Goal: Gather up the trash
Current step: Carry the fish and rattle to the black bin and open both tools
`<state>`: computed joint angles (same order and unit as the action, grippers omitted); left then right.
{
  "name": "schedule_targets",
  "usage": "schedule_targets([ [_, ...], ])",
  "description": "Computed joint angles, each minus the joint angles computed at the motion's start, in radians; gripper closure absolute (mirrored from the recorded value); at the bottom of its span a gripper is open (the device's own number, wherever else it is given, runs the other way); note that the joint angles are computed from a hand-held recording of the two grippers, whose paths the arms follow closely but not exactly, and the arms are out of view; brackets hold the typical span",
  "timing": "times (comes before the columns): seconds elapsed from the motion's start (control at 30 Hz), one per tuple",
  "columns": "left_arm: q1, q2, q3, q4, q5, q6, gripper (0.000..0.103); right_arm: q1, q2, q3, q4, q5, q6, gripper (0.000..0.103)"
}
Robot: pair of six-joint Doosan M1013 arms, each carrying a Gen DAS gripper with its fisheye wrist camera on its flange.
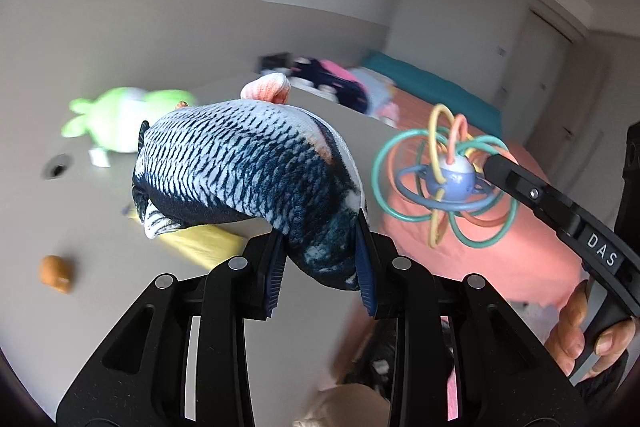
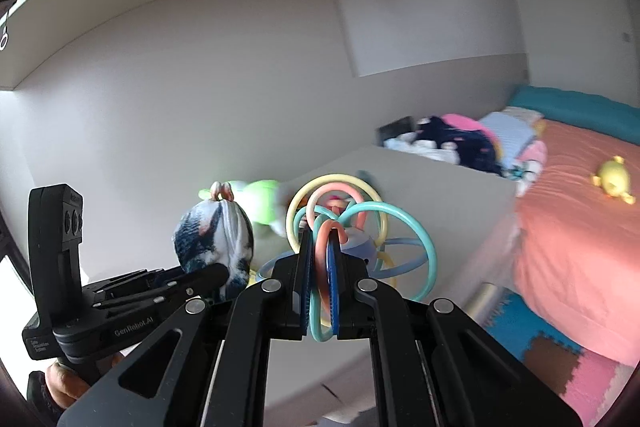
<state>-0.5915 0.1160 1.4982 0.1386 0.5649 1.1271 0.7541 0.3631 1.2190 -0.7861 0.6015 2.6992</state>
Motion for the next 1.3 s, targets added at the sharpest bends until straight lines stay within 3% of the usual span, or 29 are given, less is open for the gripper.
schedule_targets([
  [0.2,-0.072,0.071,-0.061,-0.165,0.029,0.207,0.072,-0.002,-0.111,0.166,-0.114,0.091,0.213,0.095],
  [0.47,-0.152,0.198,-0.161,-0.364,0.157,0.457,0.072,-0.042,-0.216,0.349,-0.033,0.270,0.399,0.095],
  [0.8,-0.204,0.333,-0.267,-0.422,0.325,0.588,0.071,-0.127,-0.260,0.473,0.122,0.273,0.472,0.095],
  [0.83,-0.208,0.345,-0.277,-0.429,0.341,0.596,0.068,-0.133,-0.259,0.475,0.147,0.286,0.462,0.095],
  [0.87,-0.212,0.353,-0.282,-0.438,0.363,0.613,0.059,-0.147,-0.247,0.462,0.197,0.330,0.424,0.093],
  [0.9,-0.217,0.366,-0.296,-0.439,0.393,0.627,0.049,-0.153,-0.244,0.462,0.216,0.355,0.424,0.072],
  [0.93,-0.225,0.379,-0.306,-0.409,0.404,0.611,0.018,-0.156,-0.239,0.459,0.222,0.387,0.444,0.058],
  [0.97,-0.234,0.375,-0.292,-0.369,0.379,0.583,0.006,-0.157,-0.235,0.457,0.222,0.412,0.470,0.040],
  [1.03,-0.238,0.376,-0.281,-0.343,0.350,0.569,0.006,-0.160,-0.249,0.482,0.212,0.398,0.516,0.040],
  [1.13,-0.226,0.397,-0.305,-0.374,0.409,0.553,0.006,-0.157,-0.264,0.504,0.200,0.389,0.558,0.040],
  [1.3,-0.223,0.398,-0.305,-0.381,0.408,0.567,0.006,-0.152,-0.264,0.499,0.186,0.391,0.558,0.040],
])
